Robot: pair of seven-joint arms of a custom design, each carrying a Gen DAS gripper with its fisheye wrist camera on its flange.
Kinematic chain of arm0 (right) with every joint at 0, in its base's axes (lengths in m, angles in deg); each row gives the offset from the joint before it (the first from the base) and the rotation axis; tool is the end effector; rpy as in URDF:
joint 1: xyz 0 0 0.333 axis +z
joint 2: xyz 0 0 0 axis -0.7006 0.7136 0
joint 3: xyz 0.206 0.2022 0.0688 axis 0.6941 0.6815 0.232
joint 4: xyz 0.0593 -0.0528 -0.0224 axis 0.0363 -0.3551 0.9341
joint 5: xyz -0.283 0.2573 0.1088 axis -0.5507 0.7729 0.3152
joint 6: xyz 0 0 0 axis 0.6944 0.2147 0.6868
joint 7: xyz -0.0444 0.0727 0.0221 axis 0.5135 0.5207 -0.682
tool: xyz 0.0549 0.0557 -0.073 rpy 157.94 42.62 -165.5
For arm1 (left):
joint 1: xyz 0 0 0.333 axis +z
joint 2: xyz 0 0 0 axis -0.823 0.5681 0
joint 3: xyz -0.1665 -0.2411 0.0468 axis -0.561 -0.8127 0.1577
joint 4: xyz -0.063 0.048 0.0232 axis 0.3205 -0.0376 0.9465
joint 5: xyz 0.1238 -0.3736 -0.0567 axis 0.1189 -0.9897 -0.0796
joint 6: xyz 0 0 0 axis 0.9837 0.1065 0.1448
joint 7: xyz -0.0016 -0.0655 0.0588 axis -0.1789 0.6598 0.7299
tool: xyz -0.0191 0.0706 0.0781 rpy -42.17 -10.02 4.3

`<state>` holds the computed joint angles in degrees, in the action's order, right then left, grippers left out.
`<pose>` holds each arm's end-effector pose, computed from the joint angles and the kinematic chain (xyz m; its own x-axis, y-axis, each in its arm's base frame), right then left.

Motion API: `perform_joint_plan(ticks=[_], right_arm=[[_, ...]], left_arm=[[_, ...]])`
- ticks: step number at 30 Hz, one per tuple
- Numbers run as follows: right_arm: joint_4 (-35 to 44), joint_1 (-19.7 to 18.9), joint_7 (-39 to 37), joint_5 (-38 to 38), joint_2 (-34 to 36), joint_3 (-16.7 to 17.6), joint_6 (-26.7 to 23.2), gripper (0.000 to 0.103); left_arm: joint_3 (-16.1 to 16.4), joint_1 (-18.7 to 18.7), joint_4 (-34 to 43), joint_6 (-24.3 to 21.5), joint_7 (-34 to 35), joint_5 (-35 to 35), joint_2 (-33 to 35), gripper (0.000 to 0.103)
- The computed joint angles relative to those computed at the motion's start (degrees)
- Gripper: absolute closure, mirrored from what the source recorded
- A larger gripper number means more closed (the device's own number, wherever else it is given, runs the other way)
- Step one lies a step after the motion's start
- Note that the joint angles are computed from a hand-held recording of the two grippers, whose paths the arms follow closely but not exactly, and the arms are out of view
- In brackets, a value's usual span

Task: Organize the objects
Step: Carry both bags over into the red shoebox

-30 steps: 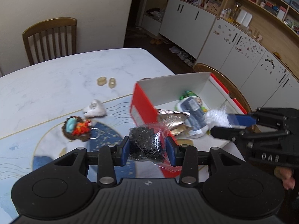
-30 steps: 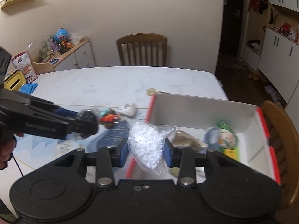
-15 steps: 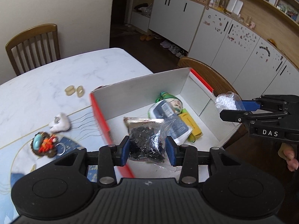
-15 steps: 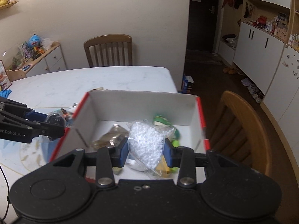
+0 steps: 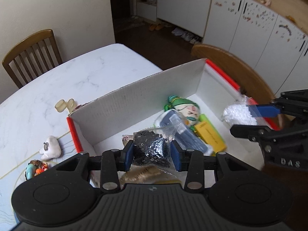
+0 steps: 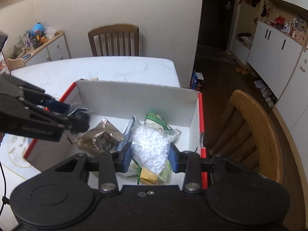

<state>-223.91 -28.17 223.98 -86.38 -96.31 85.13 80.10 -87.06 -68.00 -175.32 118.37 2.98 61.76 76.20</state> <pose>0.4012 0.2457 0.4308 0.1859 -0.9825 0.0097 -0.7346 -0.1455 -0.6627 0.4943 -0.2437 0.4266 -0.4323 -0.9017 -0.0018 -0.7463 0.3589 -0.5606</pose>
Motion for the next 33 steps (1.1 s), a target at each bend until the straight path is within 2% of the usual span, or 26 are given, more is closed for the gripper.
perform_joint_plan(ticks=[4, 10, 14, 23, 28, 33], right_arm=[[1.1, -0.2, -1.0, -0.5, 2.6, -0.3, 0.7, 0.066], [3.1, -0.1, -2.7, -1.5, 5.8, -1.0, 0.9, 0.066], [4.2, -0.2, -3.1, -2.3, 7.6, -1.4, 0.8, 0.066], [5.6, 1.6, -7.0, 1.0, 9.9, -3.1, -0.8, 0.066], [5.3, 1.9, -8.9, 3.0, 10.0, -3.6, -0.3, 0.063], [5.5, 1.2, -7.5, 1.1, 10.0, -2.9, -0.1, 0.058]], left_arm=[[-0.4, 0.5, 3.3, -1.3, -5.6, 7.8, 3.9, 0.063], [1.3, -0.9, 7.8, -3.8, -11.4, 15.4, 8.6, 0.063], [2.2, -2.0, 10.8, -6.3, -12.0, 16.6, 11.3, 0.063], [3.3, -3.1, 14.9, -9.4, -11.3, 14.0, 14.6, 0.063], [3.8, -3.4, 15.1, -9.6, -12.9, 14.1, 14.7, 0.062], [4.0, -3.5, 15.0, -9.6, -13.9, 14.7, 14.7, 0.058]])
